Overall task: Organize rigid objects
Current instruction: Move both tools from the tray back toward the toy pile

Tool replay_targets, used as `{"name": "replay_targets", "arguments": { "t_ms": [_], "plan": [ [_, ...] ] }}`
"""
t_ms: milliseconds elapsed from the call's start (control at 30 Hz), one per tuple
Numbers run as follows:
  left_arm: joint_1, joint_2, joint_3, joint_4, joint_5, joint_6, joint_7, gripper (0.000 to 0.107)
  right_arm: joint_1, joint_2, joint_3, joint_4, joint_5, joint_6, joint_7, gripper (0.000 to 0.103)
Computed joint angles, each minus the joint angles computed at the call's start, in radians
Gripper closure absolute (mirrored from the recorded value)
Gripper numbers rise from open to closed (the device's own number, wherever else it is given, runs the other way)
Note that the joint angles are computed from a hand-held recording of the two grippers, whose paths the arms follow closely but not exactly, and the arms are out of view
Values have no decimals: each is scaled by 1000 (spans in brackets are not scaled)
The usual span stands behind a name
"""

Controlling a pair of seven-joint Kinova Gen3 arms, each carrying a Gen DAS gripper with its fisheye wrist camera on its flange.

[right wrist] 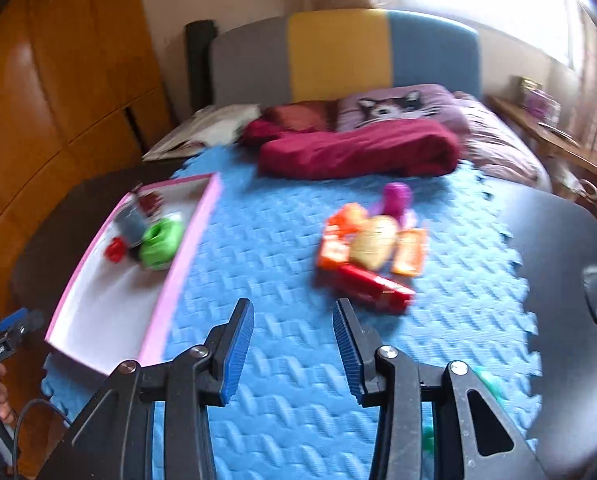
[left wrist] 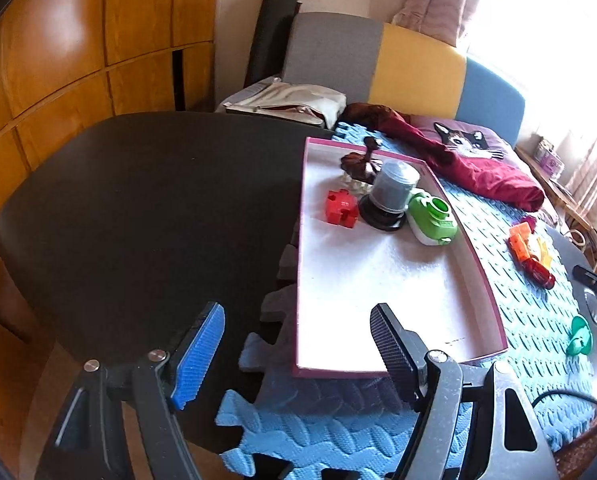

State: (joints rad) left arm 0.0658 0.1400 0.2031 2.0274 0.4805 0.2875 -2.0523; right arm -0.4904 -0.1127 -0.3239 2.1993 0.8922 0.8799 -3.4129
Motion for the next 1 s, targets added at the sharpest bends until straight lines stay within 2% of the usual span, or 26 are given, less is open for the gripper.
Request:
{"name": "replay_targets", "arguments": {
  "t_ms": [133, 233, 400, 667, 733, 1000],
  "plan": [
    [-3, -2, 33, -12, 31, 1, -60, 31, 17, -44, -22, 42, -23, 148, -92, 61],
    [17, 0, 45, -30, 44, 1, -94, 31, 29, -66, -29, 78, -38, 207, -155, 61],
    [89, 25, 44, -90, -25, 25, -50, 32, 63, -151, -29, 166, -39, 141, -286, 61],
    [182, 105, 109, -217, -61, 123, -64, 34, 104, -164, -87, 181, -9, 125, -337, 60],
    [224, 142, 115, -267, -86, 159, -59, 37, 104, -165, -90, 186, 1, 121, -346, 60],
    [414, 284, 99, -442, -223, 239, 31, 36, 119, -209, -100, 221, 23, 96, -420, 59]
  ]
}}
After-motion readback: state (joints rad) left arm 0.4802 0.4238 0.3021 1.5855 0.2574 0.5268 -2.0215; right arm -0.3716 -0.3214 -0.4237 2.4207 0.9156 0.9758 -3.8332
